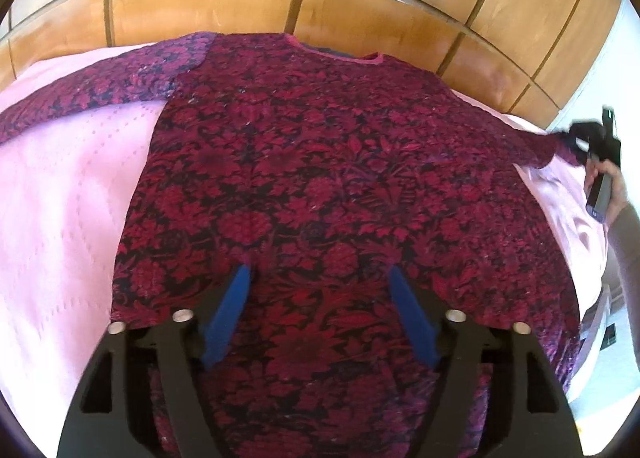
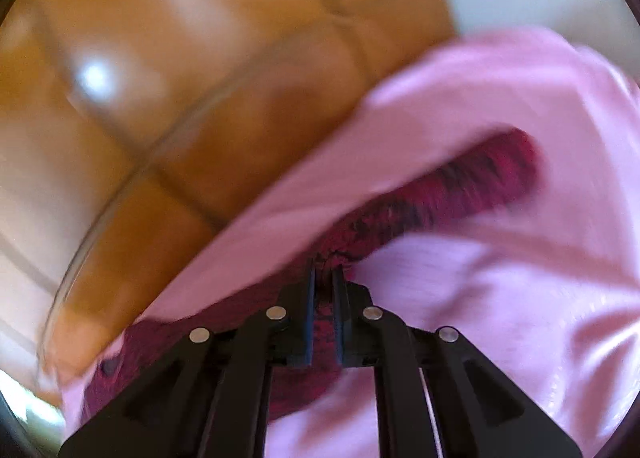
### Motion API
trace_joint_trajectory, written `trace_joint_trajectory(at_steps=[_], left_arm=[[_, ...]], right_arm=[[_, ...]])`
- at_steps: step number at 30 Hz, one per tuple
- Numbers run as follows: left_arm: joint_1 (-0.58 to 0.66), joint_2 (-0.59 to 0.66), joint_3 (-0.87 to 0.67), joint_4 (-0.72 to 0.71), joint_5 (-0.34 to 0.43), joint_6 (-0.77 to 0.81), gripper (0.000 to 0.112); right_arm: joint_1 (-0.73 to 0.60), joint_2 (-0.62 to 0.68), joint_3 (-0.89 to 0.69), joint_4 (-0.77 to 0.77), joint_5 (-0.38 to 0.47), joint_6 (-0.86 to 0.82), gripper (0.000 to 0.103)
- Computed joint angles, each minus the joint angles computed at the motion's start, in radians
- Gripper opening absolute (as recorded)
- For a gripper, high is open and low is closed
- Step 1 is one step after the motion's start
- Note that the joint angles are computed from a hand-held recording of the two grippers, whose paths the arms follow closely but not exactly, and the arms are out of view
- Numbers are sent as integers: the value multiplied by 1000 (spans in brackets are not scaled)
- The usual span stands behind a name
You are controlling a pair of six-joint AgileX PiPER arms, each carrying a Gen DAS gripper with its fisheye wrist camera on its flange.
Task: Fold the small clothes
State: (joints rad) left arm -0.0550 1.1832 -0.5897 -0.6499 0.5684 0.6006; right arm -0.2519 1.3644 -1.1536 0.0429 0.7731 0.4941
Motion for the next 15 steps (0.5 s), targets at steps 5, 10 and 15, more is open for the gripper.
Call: trace_joint_trajectory(at_steps=[5, 10, 15], left_arm=[[6, -34, -10, 14, -7, -17, 84], [110, -15, -56, -63, 65, 58, 92], [185, 53, -143, -109, 139, 90, 94]], right_arm=[[298, 112, -184, -131, 54, 67, 7], [552, 318, -406, -166, 105, 83, 7], [749, 523, -608, -139, 165, 73, 7]])
